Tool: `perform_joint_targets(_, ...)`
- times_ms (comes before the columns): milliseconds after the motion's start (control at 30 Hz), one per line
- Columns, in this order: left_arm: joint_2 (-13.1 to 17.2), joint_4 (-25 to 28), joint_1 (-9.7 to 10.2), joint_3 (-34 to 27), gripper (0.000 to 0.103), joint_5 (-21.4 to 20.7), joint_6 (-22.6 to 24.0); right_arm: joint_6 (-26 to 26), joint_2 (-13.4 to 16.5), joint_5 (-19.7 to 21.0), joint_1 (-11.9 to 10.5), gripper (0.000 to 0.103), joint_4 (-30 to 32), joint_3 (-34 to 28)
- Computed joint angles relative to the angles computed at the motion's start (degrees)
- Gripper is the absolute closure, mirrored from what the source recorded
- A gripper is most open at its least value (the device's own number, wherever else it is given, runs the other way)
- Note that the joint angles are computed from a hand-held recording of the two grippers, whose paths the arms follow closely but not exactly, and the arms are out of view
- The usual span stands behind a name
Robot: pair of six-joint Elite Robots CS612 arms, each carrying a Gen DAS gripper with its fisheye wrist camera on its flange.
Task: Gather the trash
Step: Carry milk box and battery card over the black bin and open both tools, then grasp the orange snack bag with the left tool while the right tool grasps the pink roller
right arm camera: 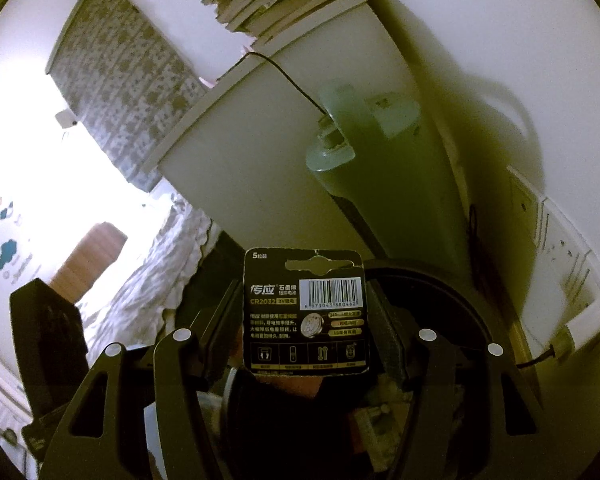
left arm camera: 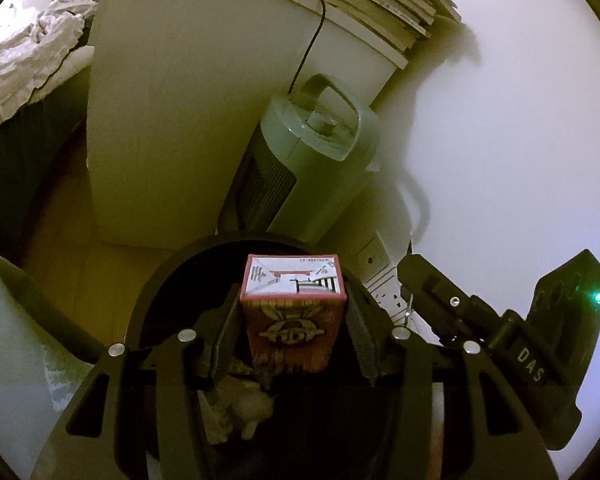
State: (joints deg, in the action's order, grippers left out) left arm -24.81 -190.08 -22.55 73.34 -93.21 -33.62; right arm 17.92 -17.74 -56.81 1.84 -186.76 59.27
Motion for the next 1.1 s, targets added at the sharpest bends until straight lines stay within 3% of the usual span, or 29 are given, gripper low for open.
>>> perform_joint_targets(100, 0.0, 0.3, -0.06, 0.0, 0.053, -0.1, 0.4, 0.4, 0.1, 0.4, -0.1, 0.042, 0.2, -0.1)
perform_joint_targets(200, -0.5, 1.5, -0.23, 0.3, 0.05, 1.1, 0.8, 1.9, 0.4, 1.0, -0.3, 0.028, 0.1, -0.6)
perform_joint_targets(300, -0.9, 1.7, -0.5, 0.9, 0.023, 2.9, 0.4, 4.6, 0.7, 1.0, -0.5, 0.024, -2.3, -0.6)
perform_joint_targets(567, -3.0, -2.3, -0.83, 5.0, 0.022, 5.1, 0.2, 5.6, 0.7, 0.6, -0.5, 0.023, -2.8, -0.5)
perform_joint_targets(767, -6.9, -7.4, -0.64, 12.6, 0.022, 8.6, -3.2, 3.6, 0.3, 0.4, 0.1, 0.023, -2.0, -0.1)
perform_joint_targets(900, -10.6, -11.7, -0.15, 20.0, 0.022, 13.2, -6.0, 0.5, -0.3, 0.3, 0.9, 0.023, -1.5, 0.6)
perform_joint_targets(1100, -16.8, -15.4, 0.83, 33.1, 0.022, 26.5, -8.6, -5.8, -1.9, 1.3, 2.4, 0.023, -3.2, 3.5)
